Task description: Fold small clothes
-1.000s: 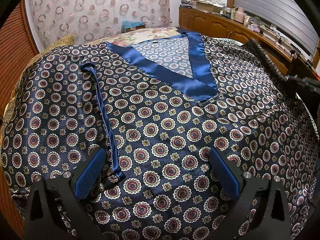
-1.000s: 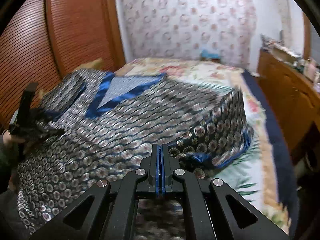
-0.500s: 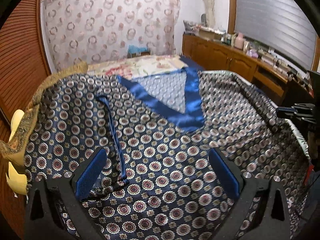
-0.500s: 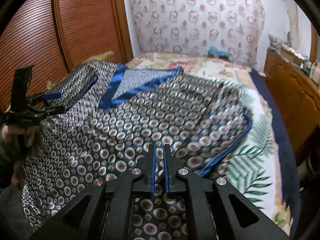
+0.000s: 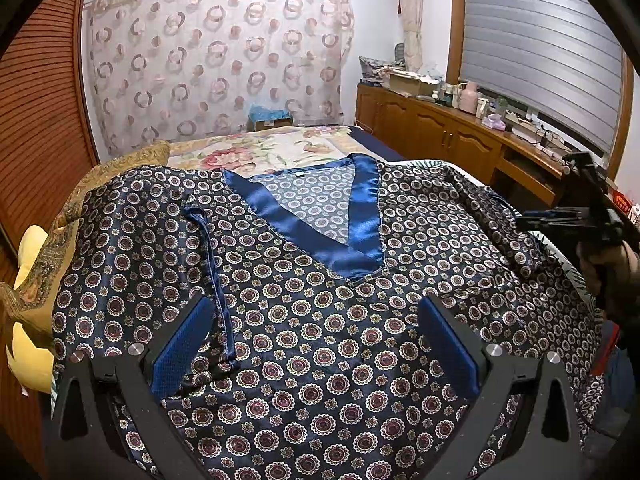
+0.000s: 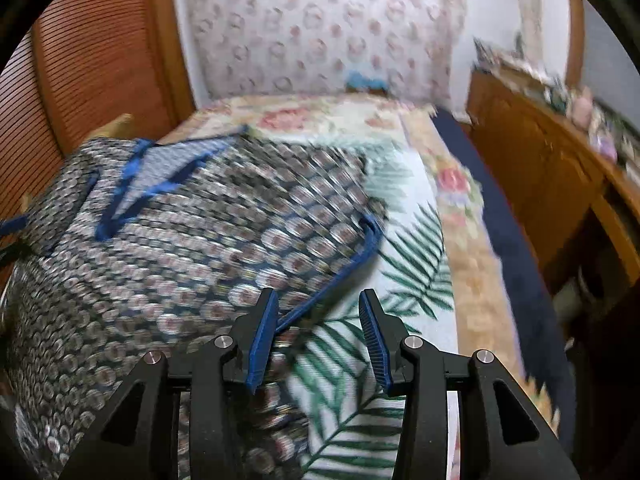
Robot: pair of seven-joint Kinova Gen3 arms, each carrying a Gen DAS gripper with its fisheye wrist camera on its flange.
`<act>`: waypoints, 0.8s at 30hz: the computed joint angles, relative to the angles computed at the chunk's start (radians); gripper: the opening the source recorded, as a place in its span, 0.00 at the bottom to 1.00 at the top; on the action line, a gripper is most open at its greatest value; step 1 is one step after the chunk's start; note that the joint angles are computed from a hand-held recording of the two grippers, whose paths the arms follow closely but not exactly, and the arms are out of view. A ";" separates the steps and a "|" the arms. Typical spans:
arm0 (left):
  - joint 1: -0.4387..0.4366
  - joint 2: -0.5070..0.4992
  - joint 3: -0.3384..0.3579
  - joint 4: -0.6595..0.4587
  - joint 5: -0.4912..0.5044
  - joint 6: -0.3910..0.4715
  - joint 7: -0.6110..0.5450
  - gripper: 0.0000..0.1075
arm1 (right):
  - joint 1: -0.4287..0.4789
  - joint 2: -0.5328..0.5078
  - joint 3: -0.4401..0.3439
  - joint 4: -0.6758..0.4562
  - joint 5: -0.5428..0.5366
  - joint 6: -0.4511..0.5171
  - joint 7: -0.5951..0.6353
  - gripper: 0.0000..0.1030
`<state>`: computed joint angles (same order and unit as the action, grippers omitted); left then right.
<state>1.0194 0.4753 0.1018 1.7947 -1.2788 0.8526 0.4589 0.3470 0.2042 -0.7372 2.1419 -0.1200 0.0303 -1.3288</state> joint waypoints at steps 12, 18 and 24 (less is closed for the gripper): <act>0.002 0.006 -0.004 0.011 0.012 -0.004 0.011 0.96 | -0.055 0.110 0.031 -0.120 -0.048 0.035 0.143 0.05; 0.004 0.003 -0.004 0.024 0.010 0.005 0.031 0.96 | -0.048 0.078 -0.036 -0.093 0.036 -0.069 0.097 0.04; 0.003 -0.007 0.001 0.045 -0.005 0.017 0.069 0.96 | 0.033 0.120 -0.195 -0.128 0.141 -0.039 0.037 0.04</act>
<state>1.0228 0.4684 0.1033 1.8396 -1.2837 0.8694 0.5279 0.3803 0.3241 -0.9319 2.0136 0.0211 -0.0087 -1.2915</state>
